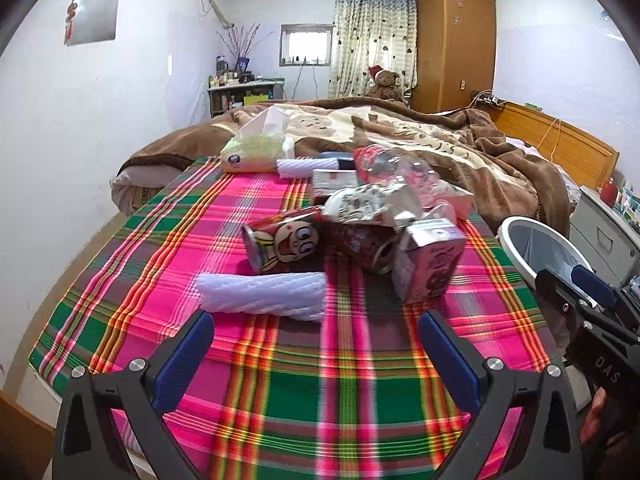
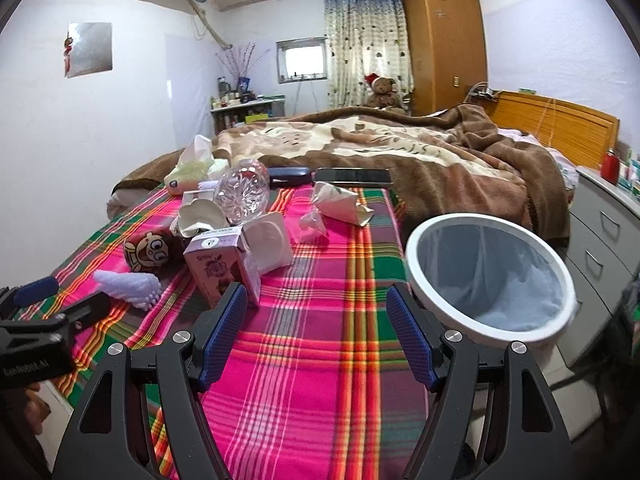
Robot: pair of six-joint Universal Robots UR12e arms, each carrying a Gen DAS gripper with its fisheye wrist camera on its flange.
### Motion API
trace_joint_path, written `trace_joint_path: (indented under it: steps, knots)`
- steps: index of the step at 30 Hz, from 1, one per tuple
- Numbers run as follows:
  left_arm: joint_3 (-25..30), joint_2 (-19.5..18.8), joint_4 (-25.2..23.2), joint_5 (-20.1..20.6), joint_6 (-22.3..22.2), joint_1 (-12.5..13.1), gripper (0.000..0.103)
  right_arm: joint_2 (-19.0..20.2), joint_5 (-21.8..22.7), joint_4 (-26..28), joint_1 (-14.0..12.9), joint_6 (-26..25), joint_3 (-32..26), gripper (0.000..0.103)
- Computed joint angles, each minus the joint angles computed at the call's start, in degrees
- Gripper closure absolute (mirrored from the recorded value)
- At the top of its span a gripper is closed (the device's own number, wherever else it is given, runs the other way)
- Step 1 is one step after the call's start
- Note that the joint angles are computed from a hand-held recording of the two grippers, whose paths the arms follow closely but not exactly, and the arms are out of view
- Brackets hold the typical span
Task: Collect trash
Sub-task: 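Grasp the pink-and-white milk carton with the right tool while the left tool grasps the white foam sleeve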
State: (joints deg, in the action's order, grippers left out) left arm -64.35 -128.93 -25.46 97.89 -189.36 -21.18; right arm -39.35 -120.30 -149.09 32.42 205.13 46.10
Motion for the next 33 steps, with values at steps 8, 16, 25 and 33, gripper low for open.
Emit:
trace_joint_path:
  steps: [8, 16, 25, 33]
  knots:
    - [2.08, -1.48, -4.27, -0.21, 1.32, 1.64, 0.0, 2.64, 10.85, 3.43, -1.37, -0.33, -5.08, 0.029]
    - [5.77, -3.91, -7.65, -2.78, 5.95, 3.02, 0.0, 6.35, 17.2, 10.27, -1.82, -1.58, -12.78, 0.029]
    - [10.43, -6.27, -12.32, -8.26, 12.33, 4.4, 0.0, 11.04, 13.82, 17.17, -1.52, -2.88, -22.56, 0.029]
    - [14.18, -8.22, -18.69, -13.82, 13.38, 5.16, 0.002, 13.94, 10.47, 21.63, -1.28, -3.53, -28.53, 0.03]
